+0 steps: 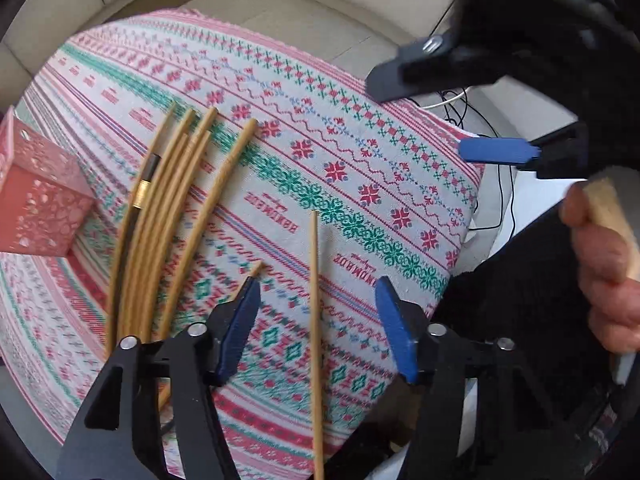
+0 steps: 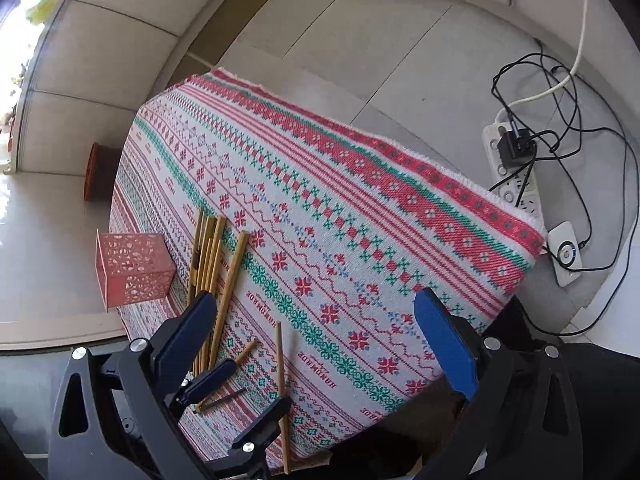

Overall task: Organize utensils
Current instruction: 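Lift the held wooden chopstick with the right tool toward the pink holder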

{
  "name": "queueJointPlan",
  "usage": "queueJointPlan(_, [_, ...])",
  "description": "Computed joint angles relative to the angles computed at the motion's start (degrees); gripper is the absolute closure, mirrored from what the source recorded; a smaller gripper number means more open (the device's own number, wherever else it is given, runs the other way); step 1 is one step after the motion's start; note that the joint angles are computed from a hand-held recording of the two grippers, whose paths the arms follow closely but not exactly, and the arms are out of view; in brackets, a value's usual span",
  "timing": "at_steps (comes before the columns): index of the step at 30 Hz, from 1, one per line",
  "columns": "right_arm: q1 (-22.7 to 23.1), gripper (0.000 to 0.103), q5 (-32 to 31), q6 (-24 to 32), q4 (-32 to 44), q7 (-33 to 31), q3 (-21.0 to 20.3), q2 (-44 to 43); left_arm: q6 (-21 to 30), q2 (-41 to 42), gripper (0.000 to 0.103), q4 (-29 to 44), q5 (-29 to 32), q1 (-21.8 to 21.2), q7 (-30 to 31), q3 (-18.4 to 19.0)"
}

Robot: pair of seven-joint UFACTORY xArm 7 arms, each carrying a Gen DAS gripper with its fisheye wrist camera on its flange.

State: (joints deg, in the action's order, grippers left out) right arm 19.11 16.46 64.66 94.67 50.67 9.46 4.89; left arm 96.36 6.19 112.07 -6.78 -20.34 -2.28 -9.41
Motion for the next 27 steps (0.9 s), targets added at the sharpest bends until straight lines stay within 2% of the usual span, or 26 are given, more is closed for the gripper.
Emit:
queueJointPlan(3, [-0.52,0.007,-1.14,-0.19,-0.75,0.62,-0.57,-0.94,1.32,3.31,0.074,3.55,2.41,-0.98,-1.28,-0.16])
queueJointPlan(4, [-0.67,0.007,-1.38,-0.3,-0.88,0.77,-0.66,-1.06,2.85,4.58,0.095,5.11,3.36,-1.28,-1.71,-0.02])
queueJointPlan(5, [-0.91,0.007,-1.3,-0.28,-1.09,0.72,-0.79,-1.21,2.76,4.6,0.098,5.11,4.09,-1.46,-1.68,0.16])
queueJointPlan(7, [-1.34,0.007,-0.56,0.24,-1.14,0.49,-0.94,-1.06,1.83,3.65,0.098,4.52,3.84,-1.06,-1.57,0.5])
queueJointPlan(9, [-1.53,0.007,0.36,1.14,-0.61,0.12,-0.86,-0.31,-0.67,1.79,0.098,1.27,5.17,-1.87,-3.37,0.21])
queueJointPlan(11, [-1.46,0.007,1.35,1.6,-0.02,-0.44,-0.59,0.37,-2.27,-2.16,0.099,-2.34,3.85,-0.8,-3.52,0.68])
queueJointPlan(14, [-0.25,0.007,-0.3,3.57,2.7,-0.94,0.22,2.23,-3.8,-9.41,0.099,-6.41,0.18,3.5,-0.36,3.31])
queueJointPlan(18, [1.7,0.007,0.73,6.83,6.85,-1.19,1.5,5.76,-3.04,-17.67,0.099,-3.88,-5.41,9.04,1.27,7.47])
queueJointPlan(20, [2.98,0.011,2.02,8.02,8.55,0.1,2.18,7.7,-5.57,-23.44,0.099,-7.82,-5.5,10.01,0.04,6.78])
queueJointPlan(21, [3.85,0.02,2.61,8.92,10.04,1.56,2.58,9.2,-6.87,-24.64,0.099,-8.17,-5.18,10.3,-0.82,6.18])
queueJointPlan(22, [4.76,0.03,3.4,9.62,11.5,3.18,2.99,10.74,-7.3,-26.42,0.099,-8.34,-5.36,10.81,-0.27,7.15])
queueJointPlan(23, [5.82,0.035,3.92,10.42,13.51,4.67,3.44,12.67,-9.03,-28.6,0.099,-10.41,-5.3,11.23,-0.29,7.31])
queueJointPlan(24, [7.39,0.043,2.47,11.88,16.99,5.44,3.71,15.23,-11.53,-31.06,0.099,-13.89,-5.08,11.66,-0.92,6.69])
queueJointPlan(25, [8.98,0.046,0.23,13.41,20.17,5.86,3.58,17.26,-12.69,-33.3,0.099,-14.96,-5.23,11.88,-0.99,7.7])
queueJointPlan(27, [12.48,0.046,-4.68,16.54,27.0,8.23,2.57,21.09,-19.32,-36.58,0.099,-21.55,-5.25,12.54,-2.88,6.59])
